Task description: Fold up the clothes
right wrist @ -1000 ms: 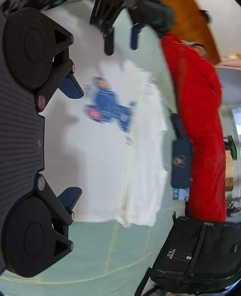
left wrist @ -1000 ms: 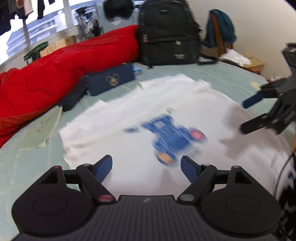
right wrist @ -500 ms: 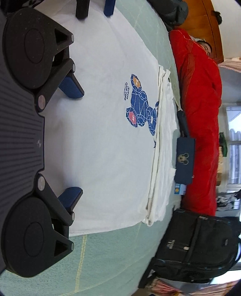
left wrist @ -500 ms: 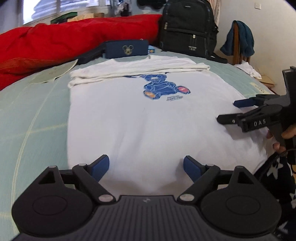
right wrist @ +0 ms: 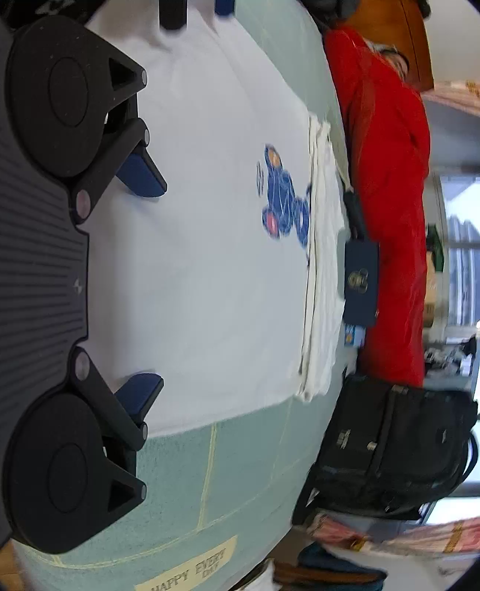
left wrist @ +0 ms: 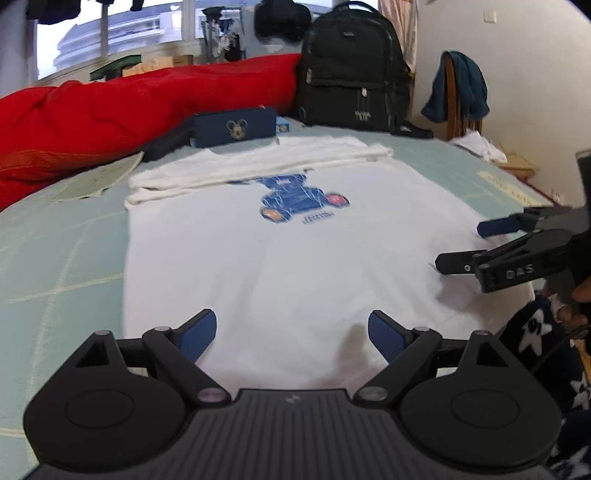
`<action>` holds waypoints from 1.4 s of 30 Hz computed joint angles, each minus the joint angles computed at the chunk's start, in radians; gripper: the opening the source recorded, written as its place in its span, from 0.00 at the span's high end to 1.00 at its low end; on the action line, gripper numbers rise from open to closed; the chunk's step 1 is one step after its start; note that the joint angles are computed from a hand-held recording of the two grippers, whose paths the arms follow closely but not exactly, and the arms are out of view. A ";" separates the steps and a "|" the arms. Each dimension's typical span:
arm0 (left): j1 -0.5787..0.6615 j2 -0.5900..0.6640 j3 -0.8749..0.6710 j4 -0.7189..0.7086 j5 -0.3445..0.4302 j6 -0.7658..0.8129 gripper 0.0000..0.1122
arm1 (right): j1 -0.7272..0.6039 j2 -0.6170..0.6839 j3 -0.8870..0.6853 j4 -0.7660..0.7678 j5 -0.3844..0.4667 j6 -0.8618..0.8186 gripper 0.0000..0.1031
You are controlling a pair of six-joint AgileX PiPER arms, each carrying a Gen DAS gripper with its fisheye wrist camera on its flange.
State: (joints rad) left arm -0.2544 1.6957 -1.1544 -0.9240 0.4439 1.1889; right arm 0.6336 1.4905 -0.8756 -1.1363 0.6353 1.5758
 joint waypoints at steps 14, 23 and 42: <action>-0.002 -0.092 0.157 -0.168 -0.077 0.162 0.17 | 0.048 0.022 0.044 -0.088 0.029 0.142 0.00; 0.009 -0.143 0.225 -0.202 -0.113 0.243 0.17 | 0.083 0.000 0.027 0.008 0.094 0.063 0.00; 0.028 -0.095 0.187 -0.142 -0.097 0.180 0.11 | 0.110 0.033 0.010 -0.043 -0.007 0.118 0.00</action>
State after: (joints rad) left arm -0.2268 1.6003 -0.9673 -1.0664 0.3470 1.3684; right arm 0.7439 1.5238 -0.8652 -1.1795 0.6285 1.6938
